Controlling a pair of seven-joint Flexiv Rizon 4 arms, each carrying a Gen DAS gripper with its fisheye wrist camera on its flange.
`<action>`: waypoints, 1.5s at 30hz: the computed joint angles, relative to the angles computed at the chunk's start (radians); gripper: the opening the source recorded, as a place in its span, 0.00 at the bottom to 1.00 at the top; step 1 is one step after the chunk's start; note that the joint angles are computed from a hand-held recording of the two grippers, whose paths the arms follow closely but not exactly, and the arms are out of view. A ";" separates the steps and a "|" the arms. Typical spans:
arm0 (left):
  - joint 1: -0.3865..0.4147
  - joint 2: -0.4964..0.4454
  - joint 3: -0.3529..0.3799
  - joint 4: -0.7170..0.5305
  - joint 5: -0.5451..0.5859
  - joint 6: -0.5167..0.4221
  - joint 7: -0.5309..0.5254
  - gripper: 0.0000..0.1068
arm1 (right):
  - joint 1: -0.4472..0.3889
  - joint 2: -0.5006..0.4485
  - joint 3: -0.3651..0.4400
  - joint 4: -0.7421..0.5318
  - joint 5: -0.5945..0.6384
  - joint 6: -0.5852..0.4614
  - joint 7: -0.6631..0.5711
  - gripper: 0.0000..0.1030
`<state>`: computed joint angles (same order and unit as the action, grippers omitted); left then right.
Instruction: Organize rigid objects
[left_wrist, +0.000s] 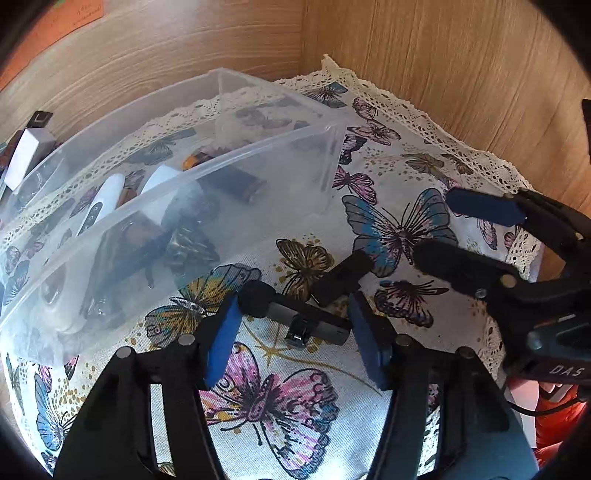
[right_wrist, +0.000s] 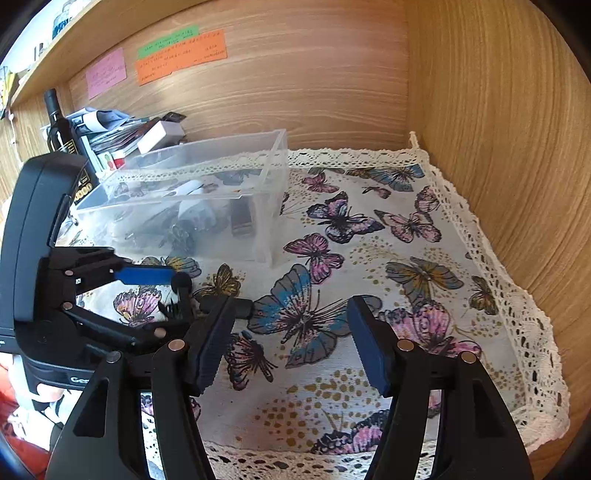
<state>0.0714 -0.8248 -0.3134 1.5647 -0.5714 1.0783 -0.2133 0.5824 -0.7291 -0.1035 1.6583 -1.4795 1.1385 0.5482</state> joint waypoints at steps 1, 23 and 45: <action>0.006 0.001 -0.006 0.003 -0.006 -0.001 0.005 0.54 | -0.002 -0.005 0.002 -0.006 0.004 0.005 -0.005 0.58; 0.120 0.034 -0.094 0.041 -0.223 0.077 0.082 0.53 | 0.087 -0.160 -0.034 -0.200 0.439 0.008 -0.462 0.41; 0.090 0.089 -0.108 -0.016 -0.559 0.148 0.264 0.53 | 0.133 -0.059 -0.193 -0.218 0.033 0.027 -0.140 0.41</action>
<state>0.1618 -0.7358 -0.4217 1.5488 -1.1308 1.2264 0.0510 0.7150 -0.7885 -0.2970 1.4399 -1.4469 1.1653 0.4085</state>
